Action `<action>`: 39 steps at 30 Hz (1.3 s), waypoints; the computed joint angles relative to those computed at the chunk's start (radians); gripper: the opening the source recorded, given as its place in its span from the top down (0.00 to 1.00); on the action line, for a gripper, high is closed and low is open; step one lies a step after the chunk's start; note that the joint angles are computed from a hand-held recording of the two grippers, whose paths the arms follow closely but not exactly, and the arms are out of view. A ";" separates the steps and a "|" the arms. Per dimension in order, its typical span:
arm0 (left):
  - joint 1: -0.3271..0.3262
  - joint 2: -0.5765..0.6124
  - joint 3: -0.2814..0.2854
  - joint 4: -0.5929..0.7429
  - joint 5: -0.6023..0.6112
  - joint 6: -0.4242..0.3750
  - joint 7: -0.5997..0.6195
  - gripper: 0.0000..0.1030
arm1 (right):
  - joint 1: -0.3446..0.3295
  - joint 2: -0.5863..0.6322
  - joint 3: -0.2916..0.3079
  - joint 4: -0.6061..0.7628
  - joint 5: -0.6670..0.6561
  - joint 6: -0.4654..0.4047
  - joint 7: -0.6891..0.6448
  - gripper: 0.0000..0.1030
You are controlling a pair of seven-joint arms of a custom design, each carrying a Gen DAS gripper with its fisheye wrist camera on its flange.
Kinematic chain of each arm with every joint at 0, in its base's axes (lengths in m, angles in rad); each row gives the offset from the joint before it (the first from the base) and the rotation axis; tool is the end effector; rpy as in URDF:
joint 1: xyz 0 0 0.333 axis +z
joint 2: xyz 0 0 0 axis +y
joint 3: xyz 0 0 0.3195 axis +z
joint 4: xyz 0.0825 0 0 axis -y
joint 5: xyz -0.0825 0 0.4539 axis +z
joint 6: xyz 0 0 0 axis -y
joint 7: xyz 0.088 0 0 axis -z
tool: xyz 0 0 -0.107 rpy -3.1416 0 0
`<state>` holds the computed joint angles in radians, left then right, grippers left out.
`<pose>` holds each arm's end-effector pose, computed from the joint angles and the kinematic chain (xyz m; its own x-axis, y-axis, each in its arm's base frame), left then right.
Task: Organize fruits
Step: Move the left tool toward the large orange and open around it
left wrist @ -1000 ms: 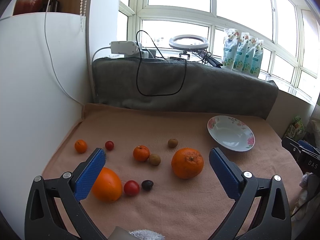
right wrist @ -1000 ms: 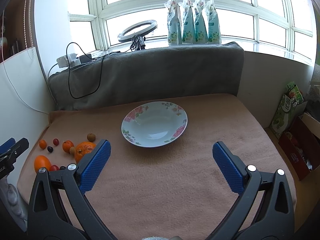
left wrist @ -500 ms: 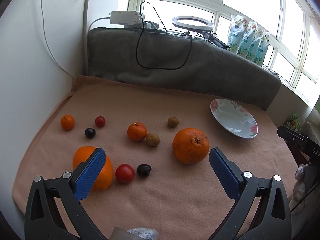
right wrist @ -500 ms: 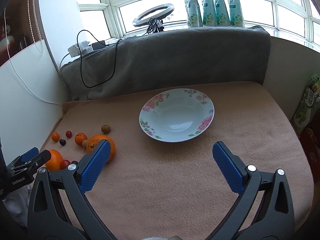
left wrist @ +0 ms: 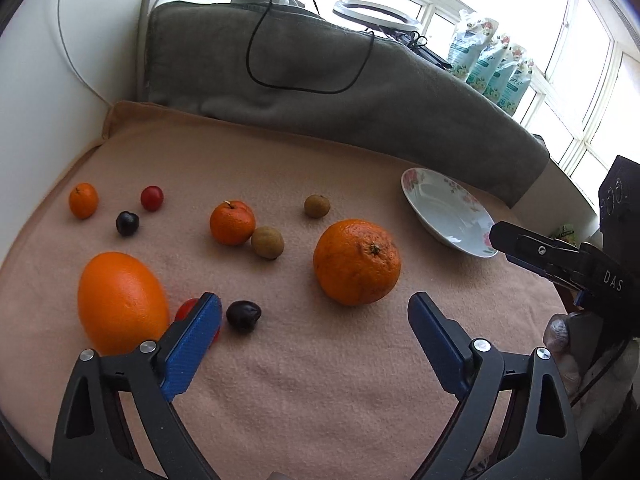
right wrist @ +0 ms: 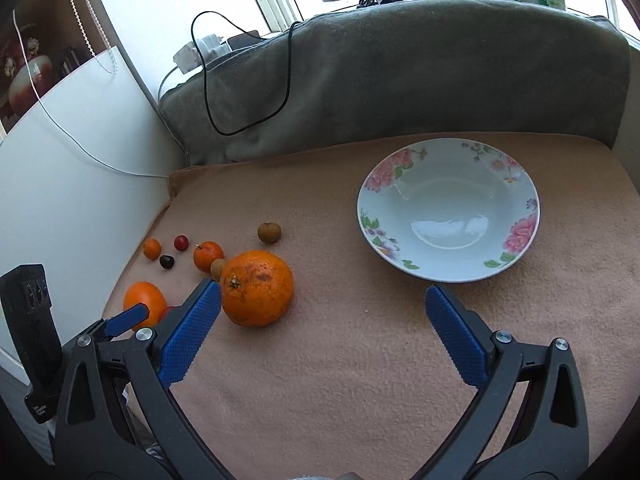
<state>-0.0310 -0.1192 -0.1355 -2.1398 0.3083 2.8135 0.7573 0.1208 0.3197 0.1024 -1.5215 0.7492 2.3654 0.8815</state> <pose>0.6142 -0.1207 0.5216 0.2570 -0.9230 0.2864 -0.6375 -0.3846 -0.6676 0.7498 0.1683 0.5246 0.5561 -0.7616 -0.3326 -0.7108 -0.2285 -0.6653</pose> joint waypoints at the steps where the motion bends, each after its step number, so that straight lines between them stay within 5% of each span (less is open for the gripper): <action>1: -0.010 0.007 0.007 0.002 -0.037 0.005 0.034 0.10 | 0.002 0.012 0.001 0.013 -0.004 -0.012 0.006 0.00; 9: -0.037 0.057 0.021 0.029 -0.225 0.033 0.217 0.28 | 0.004 0.120 0.017 0.145 -0.038 -0.147 0.055 0.14; 23: -0.027 0.133 0.003 0.082 -0.455 0.051 0.415 0.44 | 0.014 0.228 0.039 0.290 -0.074 -0.277 0.105 0.25; 39: -0.018 0.145 -0.014 0.090 -0.609 0.061 0.549 0.49 | 0.012 0.332 0.065 0.428 -0.078 -0.379 0.162 0.35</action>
